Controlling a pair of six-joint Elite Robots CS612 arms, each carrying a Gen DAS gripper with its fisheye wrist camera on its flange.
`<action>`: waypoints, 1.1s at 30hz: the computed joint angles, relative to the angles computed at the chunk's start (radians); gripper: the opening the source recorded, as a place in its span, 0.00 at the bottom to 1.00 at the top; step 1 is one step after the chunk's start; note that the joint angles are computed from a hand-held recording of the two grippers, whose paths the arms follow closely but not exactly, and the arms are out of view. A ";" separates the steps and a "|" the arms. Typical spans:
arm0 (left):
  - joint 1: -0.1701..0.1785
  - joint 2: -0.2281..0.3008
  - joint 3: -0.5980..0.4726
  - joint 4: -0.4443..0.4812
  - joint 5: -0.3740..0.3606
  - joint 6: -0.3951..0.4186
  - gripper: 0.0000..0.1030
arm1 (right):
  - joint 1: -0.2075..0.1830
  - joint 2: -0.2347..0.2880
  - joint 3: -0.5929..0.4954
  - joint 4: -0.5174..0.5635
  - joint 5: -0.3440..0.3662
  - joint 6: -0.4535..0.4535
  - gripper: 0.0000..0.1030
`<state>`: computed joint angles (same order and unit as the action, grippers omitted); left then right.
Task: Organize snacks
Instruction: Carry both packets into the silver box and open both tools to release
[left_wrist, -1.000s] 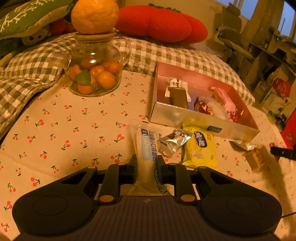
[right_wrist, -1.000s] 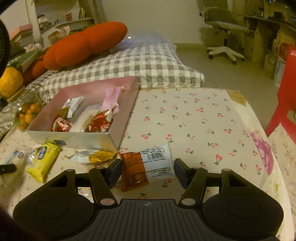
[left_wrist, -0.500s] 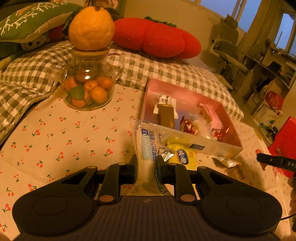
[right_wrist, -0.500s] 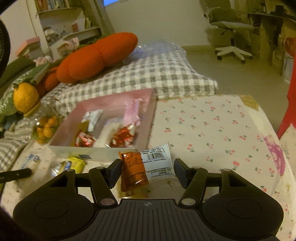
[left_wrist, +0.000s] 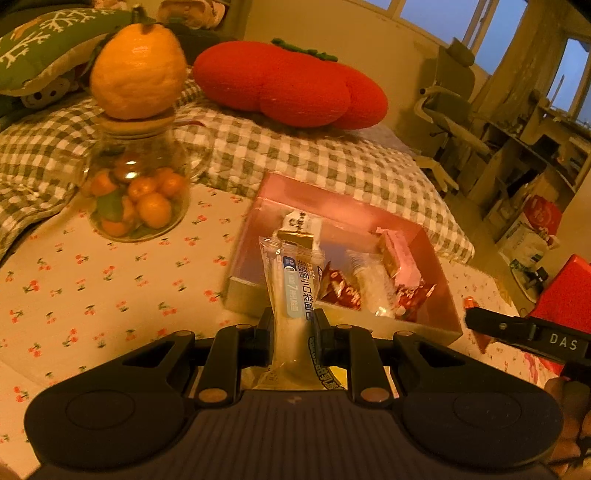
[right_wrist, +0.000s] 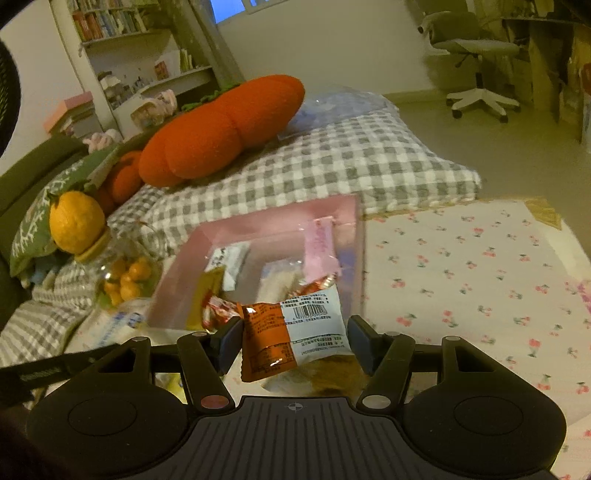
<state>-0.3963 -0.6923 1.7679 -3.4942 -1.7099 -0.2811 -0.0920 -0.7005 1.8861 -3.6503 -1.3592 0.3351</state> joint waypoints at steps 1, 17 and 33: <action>-0.003 0.002 -0.006 0.002 0.000 -0.007 0.17 | 0.002 0.002 -0.006 0.001 0.005 0.010 0.60; -0.028 0.078 -0.181 0.130 -0.045 0.019 0.18 | -0.016 0.087 -0.190 0.091 0.072 0.126 0.60; -0.035 0.141 -0.303 0.228 -0.014 0.060 0.18 | -0.006 0.151 -0.329 0.199 0.046 0.104 0.62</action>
